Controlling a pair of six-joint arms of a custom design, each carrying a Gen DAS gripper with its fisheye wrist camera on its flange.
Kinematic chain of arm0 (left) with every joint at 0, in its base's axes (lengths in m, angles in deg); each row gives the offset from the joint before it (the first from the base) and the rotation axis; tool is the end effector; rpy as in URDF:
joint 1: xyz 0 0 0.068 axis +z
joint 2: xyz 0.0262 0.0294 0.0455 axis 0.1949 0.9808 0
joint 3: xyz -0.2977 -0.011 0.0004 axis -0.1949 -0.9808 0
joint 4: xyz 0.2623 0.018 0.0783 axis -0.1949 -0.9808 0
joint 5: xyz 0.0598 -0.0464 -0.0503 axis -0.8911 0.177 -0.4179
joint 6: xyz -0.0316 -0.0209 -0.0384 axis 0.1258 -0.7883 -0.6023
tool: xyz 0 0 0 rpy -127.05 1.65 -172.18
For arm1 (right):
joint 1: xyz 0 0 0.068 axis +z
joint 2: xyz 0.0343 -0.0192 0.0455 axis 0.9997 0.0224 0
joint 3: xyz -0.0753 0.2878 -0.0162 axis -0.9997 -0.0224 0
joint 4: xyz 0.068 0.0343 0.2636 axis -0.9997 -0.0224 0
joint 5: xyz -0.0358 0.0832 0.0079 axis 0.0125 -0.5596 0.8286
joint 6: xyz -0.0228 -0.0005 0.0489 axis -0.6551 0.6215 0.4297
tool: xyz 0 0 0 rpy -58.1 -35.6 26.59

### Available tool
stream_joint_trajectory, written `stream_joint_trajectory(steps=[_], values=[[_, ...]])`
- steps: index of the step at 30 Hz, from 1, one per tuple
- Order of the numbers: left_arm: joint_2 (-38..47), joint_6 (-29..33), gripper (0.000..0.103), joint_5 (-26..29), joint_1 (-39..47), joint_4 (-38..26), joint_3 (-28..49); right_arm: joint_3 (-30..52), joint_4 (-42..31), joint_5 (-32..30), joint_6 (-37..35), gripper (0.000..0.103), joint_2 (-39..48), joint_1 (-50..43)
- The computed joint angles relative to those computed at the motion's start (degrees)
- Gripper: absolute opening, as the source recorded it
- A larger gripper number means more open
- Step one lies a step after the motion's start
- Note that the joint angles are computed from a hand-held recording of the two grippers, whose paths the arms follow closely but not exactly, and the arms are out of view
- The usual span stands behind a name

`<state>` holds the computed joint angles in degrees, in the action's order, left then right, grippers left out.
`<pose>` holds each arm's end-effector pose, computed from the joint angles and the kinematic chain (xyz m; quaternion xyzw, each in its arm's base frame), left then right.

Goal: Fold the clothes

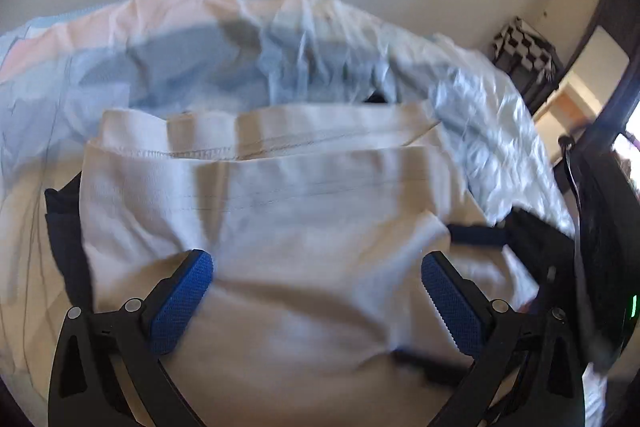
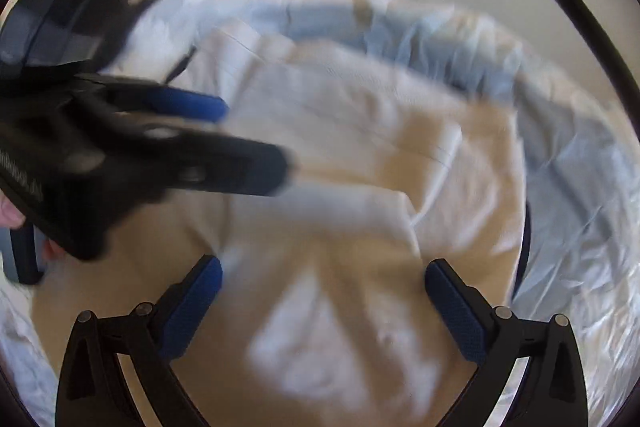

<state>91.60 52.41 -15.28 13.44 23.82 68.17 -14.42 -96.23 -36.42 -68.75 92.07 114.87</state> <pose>0.3369 -0.0065 0.2801 0.2292 0.9091 -0.2269 0.2638 0.3029 0.1462 0.2682 -0.1713 0.9424 0.0478 0.2833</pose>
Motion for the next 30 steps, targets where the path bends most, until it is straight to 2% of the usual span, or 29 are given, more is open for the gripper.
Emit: stream_joint_trajectory(steps=[5, 7, 10, 12, 15, 19, 20, 22, 24, 27, 30], values=[[2.5, 2.7, 0.103, 0.1, 1.1, 0.0, 0.4, -2.6, 2.6, -2.3, -2.2, 0.103, -0.8, -2.8], [0.1, 3.2, 0.103, -1.6, 0.3, -0.4, 0.4, -0.8, 0.2, -1.1, -2.5, 0.103, -0.5, -2.3], [-5.3, 3.2, 0.103, 4.3, 3.4, 0.8, 0.0, 0.4, 1.2, -0.7, -2.4, 0.103, -4.3, -2.7], [-2.3, 0.5, 0.103, 8.1, 3.9, -1.3, 4.7, 1.3, 4.2, -3.8, -2.3, 0.103, -5.9, -3.8], [2.6, -2.3, 0.103, 3.6, 1.3, -1.6, 9.4, 5.9, 3.4, -6.9, -3.3, 0.103, -0.9, -4.7], [5.0, -4.2, 0.103, 4.7, 2.4, -2.3, 11.8, 8.6, 2.0, -13.7, -4.0, 0.103, 3.6, -5.4], [5.3, -4.4, 0.103, 4.1, 2.5, -2.1, 11.8, 8.3, 2.5, -13.7, -4.7, 0.103, 3.8, -5.2], [6.8, -3.9, 0.103, 1.8, 2.4, -2.7, 12.5, 6.3, 6.4, -9.4, -6.1, 0.103, 3.4, -4.4], [8.8, -3.3, 0.103, -0.8, 2.0, -2.8, 13.4, 5.3, 8.0, -7.6, -4.7, 0.103, 4.9, -6.3], [11.3, -3.8, 0.103, -1.9, 2.4, -2.6, 14.9, 5.3, 7.4, -10.4, -5.1, 0.102, 7.8, -10.3], [13.6, -4.1, 0.103, -1.1, 3.6, -3.2, 16.4, 5.9, 6.6, -8.7, -7.6, 0.102, 8.6, -10.4]])
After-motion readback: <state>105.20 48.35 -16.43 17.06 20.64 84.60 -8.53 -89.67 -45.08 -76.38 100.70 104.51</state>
